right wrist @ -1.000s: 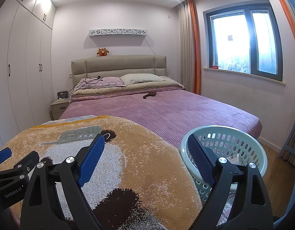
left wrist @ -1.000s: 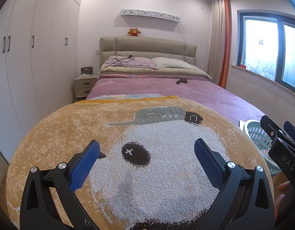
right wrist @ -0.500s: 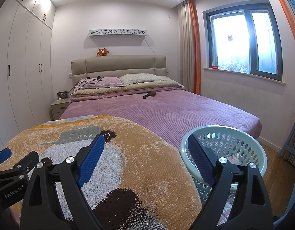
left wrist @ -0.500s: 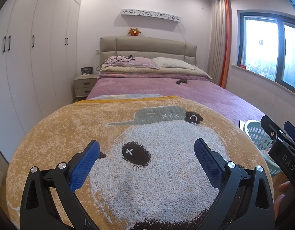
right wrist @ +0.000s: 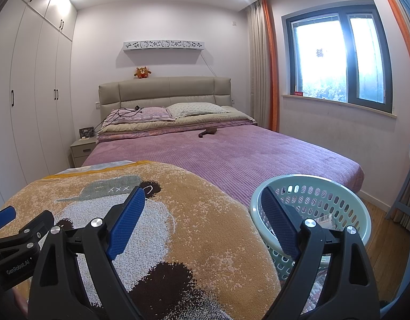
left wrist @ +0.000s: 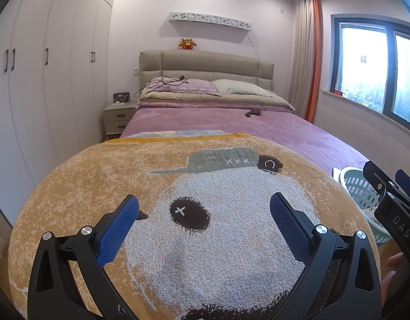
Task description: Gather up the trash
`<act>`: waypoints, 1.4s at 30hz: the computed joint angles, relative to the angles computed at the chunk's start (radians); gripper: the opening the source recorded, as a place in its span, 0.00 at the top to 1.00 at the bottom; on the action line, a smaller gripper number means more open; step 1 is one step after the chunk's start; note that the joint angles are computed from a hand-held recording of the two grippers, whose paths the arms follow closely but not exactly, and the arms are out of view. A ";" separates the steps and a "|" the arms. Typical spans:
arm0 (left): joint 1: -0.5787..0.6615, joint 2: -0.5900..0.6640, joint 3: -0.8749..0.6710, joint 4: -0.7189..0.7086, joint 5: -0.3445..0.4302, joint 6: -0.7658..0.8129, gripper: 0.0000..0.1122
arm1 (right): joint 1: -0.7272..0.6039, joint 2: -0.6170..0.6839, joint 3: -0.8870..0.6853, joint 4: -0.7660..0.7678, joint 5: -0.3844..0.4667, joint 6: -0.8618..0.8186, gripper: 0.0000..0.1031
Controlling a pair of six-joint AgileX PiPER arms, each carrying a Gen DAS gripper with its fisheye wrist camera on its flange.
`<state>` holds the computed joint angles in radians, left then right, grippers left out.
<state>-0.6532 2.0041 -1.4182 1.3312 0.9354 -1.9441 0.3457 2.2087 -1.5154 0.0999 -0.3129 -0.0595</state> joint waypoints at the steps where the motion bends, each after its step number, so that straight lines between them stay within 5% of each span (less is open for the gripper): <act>1: 0.000 -0.001 0.000 -0.001 0.000 0.001 0.15 | 0.000 0.000 0.000 0.000 0.000 0.000 0.18; 42: -0.023 0.016 -0.018 -0.004 0.027 -0.010 0.15 | 0.002 0.000 0.002 0.007 0.001 -0.004 0.18</act>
<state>-0.6763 2.0203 -1.4364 1.3272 0.9629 -1.9540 0.3473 2.2082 -1.5134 0.1070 -0.3116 -0.0638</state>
